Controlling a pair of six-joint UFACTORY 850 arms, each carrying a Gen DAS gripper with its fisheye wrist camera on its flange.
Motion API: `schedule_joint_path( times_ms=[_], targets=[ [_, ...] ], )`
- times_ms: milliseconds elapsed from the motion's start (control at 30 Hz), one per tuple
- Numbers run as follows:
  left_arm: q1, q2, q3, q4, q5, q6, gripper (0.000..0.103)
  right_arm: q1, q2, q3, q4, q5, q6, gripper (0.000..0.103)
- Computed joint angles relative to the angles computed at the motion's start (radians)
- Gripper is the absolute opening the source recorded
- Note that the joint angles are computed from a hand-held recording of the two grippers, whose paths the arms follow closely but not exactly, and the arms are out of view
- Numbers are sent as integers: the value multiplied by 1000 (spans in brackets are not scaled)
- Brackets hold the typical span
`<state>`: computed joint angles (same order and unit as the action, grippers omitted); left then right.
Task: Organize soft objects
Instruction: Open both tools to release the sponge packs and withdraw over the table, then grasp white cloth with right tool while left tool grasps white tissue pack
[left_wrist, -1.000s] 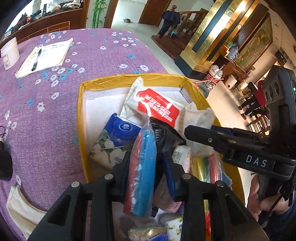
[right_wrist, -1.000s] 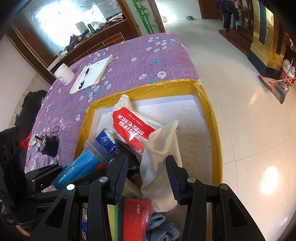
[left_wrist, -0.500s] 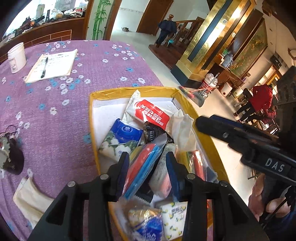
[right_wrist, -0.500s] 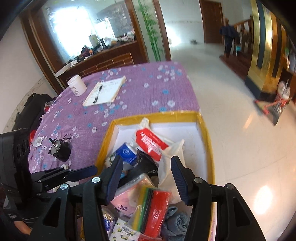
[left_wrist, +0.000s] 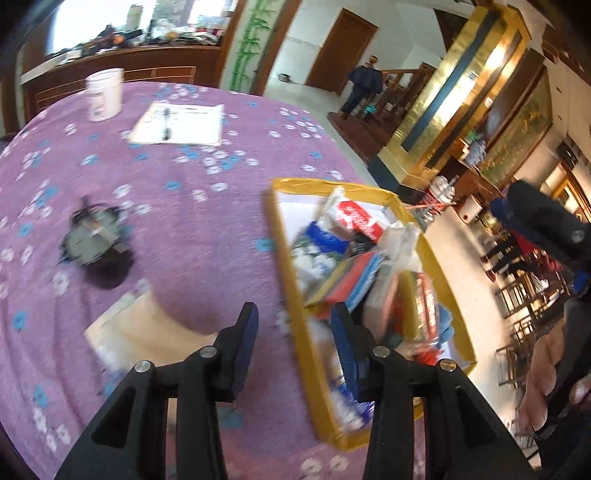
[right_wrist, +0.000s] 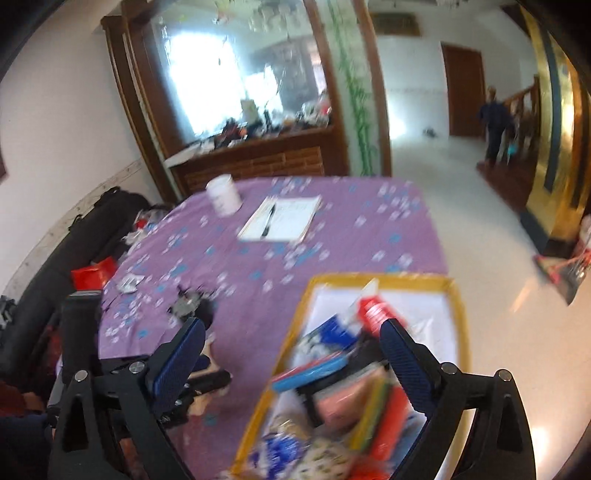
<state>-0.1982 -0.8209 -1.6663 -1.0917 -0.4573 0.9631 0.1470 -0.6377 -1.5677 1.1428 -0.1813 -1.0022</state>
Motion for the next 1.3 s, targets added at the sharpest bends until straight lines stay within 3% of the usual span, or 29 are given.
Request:
schedule_joint_path(
  times_ms=[33, 200, 267, 367, 600, 800, 967, 1067, 1167, 1267, 1300],
  targets=[
    [9, 14, 27, -19, 13, 18, 40, 6, -6, -3, -11, -6, 11, 91],
    [59, 74, 139, -103, 57, 80, 40, 44, -62, -65, -178, -82, 131, 55],
    [82, 94, 181, -129, 75, 94, 40, 54, -99, -108, -242, -136, 197, 55],
    [113, 113, 228, -155, 89, 103, 40, 65, -142, -149, -210, -221, 189, 55],
    [174, 142, 297, -156, 116, 81, 40, 132, -289, -318, -419, -369, 346, 55],
    [207, 161, 326, -110, 128, 65, 40, 180, -445, -508, -675, -457, 549, 56],
    [232, 176, 345, -87, 134, 71, 40, 195, -575, -701, -824, -498, 703, 62],
    [242, 178, 347, -71, 132, 66, 40, 190, -645, -813, -826, -562, 728, 62],
    [247, 175, 341, -54, 128, 60, 40, 184, -625, -778, -778, -561, 702, 26],
    [245, 160, 318, -20, 111, 37, 42, 177, -548, -646, -706, -497, 667, 16],
    [240, 154, 307, -7, 108, 33, 49, 176, -517, -595, -679, -473, 655, 16]
  ],
)
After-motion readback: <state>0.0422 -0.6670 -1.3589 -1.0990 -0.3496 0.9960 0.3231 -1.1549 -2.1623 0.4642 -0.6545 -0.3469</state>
